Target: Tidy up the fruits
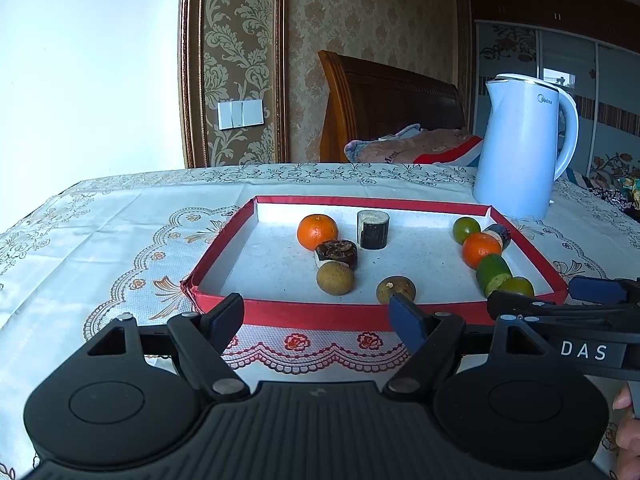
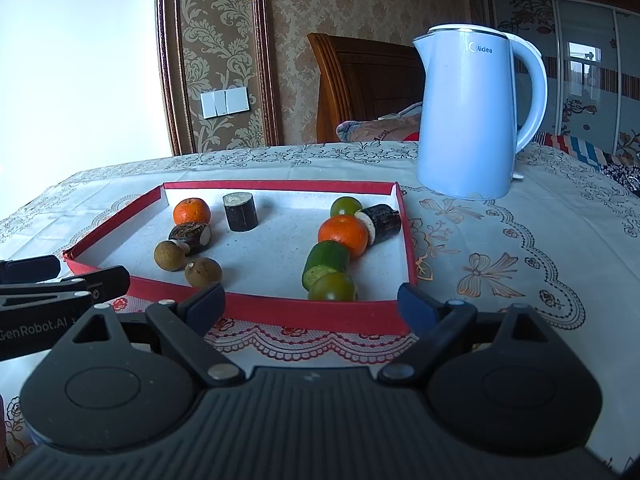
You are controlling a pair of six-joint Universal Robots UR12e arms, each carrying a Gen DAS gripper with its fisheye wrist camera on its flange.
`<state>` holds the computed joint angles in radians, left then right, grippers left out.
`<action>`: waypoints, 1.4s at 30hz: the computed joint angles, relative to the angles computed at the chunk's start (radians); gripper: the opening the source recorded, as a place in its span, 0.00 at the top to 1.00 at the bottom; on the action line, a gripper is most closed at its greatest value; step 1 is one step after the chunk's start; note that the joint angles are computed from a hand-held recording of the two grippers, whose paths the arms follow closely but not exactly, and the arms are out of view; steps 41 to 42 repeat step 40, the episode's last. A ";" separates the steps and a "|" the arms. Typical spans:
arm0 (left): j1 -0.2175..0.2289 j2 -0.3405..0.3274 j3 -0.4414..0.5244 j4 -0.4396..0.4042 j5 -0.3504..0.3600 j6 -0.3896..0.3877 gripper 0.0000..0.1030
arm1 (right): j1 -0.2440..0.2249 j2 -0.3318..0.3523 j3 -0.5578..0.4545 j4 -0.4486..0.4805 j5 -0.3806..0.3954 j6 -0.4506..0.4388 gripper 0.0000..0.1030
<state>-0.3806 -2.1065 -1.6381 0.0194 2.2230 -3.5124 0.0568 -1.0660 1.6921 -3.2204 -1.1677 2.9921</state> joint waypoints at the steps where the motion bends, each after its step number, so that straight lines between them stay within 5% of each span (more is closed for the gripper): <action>1: -0.001 0.000 0.000 0.001 0.002 0.000 0.23 | 0.000 0.001 -0.001 0.001 -0.001 -0.001 0.10; 42: -0.004 -0.004 0.003 0.007 0.022 0.011 0.23 | 0.000 0.000 0.001 -0.008 -0.001 -0.001 0.06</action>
